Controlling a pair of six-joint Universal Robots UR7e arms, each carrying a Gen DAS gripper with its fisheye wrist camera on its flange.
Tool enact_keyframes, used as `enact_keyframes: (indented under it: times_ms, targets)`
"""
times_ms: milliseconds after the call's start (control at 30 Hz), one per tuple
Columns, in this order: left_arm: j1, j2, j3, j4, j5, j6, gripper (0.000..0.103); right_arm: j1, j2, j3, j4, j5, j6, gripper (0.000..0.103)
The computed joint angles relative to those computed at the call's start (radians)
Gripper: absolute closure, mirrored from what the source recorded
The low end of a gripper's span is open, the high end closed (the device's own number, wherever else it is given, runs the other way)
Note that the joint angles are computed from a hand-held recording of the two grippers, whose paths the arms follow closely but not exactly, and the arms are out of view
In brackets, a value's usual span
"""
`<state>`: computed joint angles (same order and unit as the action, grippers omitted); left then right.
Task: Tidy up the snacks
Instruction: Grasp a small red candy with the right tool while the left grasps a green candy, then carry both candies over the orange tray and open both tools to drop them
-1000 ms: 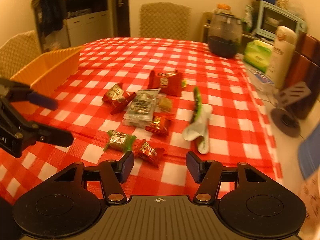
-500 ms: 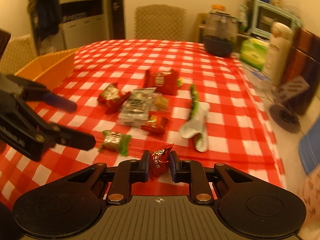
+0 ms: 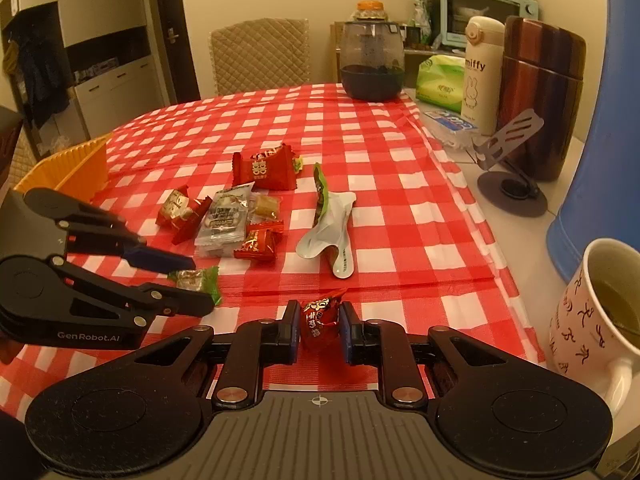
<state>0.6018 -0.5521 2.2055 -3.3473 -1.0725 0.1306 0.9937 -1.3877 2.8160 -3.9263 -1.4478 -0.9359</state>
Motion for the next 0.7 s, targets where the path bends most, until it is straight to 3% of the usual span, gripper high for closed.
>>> enact_keyframes:
  times_ms: [200, 333, 567, 700]
  targets:
    - [-0.018, -0.04, 0.037, 0.006, 0.031, -0.098, 0.083, 0.044, 0.002, 0.001, -0.006, -0.027, 0.057, 0.083]
    - [-0.047, -0.102, 0.08, 0.006, 0.076, -0.181, 0.083, 0.116, -0.03, -0.001, 0.015, -0.063, 0.092, 0.083]
    - [-0.116, -0.279, 0.182, 0.065, 0.204, -0.379, 0.083, 0.358, -0.065, -0.05, 0.082, -0.189, 0.209, 0.083]
    - [-0.147, -0.417, 0.248, 0.159, 0.275, -0.488, 0.083, 0.515, -0.038, -0.094, 0.129, -0.261, 0.285, 0.083]
